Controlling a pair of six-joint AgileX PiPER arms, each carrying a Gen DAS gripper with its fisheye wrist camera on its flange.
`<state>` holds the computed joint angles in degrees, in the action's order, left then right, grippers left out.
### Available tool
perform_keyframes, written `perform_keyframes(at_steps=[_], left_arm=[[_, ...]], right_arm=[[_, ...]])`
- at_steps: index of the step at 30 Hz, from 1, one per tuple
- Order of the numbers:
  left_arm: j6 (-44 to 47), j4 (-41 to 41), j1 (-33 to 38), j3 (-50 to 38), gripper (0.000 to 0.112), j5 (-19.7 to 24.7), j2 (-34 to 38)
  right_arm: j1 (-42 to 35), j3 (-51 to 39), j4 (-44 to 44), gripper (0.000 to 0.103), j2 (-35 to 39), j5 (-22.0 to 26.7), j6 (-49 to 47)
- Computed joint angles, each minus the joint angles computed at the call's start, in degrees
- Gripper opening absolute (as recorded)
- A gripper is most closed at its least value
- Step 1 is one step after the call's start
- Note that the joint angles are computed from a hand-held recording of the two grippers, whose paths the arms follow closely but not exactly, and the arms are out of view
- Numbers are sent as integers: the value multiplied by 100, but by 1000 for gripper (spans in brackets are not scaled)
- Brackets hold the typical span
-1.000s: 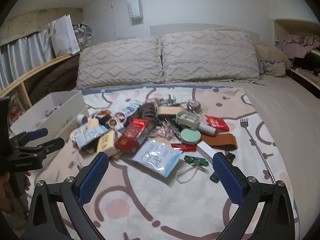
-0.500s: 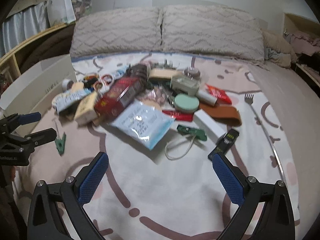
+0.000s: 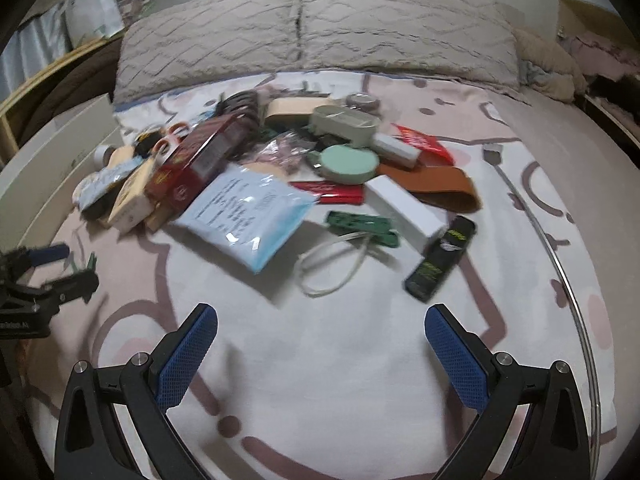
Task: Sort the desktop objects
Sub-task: 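Lower the left tool onto the green clip and close it, then close the right tool on the black spray can while the left tool holds the green clip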
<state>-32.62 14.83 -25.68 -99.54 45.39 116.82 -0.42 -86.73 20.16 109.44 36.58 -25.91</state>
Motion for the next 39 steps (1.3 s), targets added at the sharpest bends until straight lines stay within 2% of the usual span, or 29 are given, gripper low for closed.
perform_keyframes(at_steps=[5, 8, 13, 17, 19, 20, 22, 23, 24, 26, 29, 30, 31, 36, 37, 39], left_arm=[[-121, 25, 40, 49, 92, -2, 57], [-200, 120, 23, 105, 84, -51, 21], [-209, 110, 40, 220, 79, -179, -39], [3, -102, 54, 273, 64, -284, -86], [83, -121, 18, 247, 63, -275, -77], [153, -172, 6, 236, 59, -283, -76], [260, -276, -14, 246, 55, -316, -93], [370, -406, -5, 275, 53, -360, -114], [459, -518, 4, 303, 52, -398, -131], [566, -648, 7, 353, 51, -452, -169], [784, -910, 27, 458, 48, -549, -244], [832, -981, 27, 489, 47, -573, -270], [881, -1058, 27, 520, 47, -599, -297], [1156, -1418, -9, 640, 46, -715, -377], [1215, -1509, -11, 675, 46, -743, -400], [1367, -1743, -3, 781, 46, -817, -470]], right_arm=[[-281, -123, 63, 103, 15, -60, 146], [-367, -188, -139, 103, 55, -141, 390], [-565, -299, -121, 103, 169, -263, 577], [-731, -348, 360, 103, 212, -321, 368], [-672, -313, 51, 103, 208, -495, 721], [-603, -272, -259, 103, 212, -623, 1030], [-572, -247, -303, 102, 250, -679, 1020], [-568, -266, -207, 95, 287, -666, 902], [-550, -305, -206, 84, 332, -648, 897], [-493, -457, -421, 75, 462, -572, 1105], [-428, -689, -663, 71, 675, -417, 1339], [-409, -750, -747, 62, 730, -380, 1408], [-393, -807, -824, 60, 781, -345, 1474], [-264, -909, -1342, 56, 932, -320, 1836], [-250, -876, -1392, 53, 917, -359, 1863], [-273, -792, -1322, 36, 876, -445, 1810]])
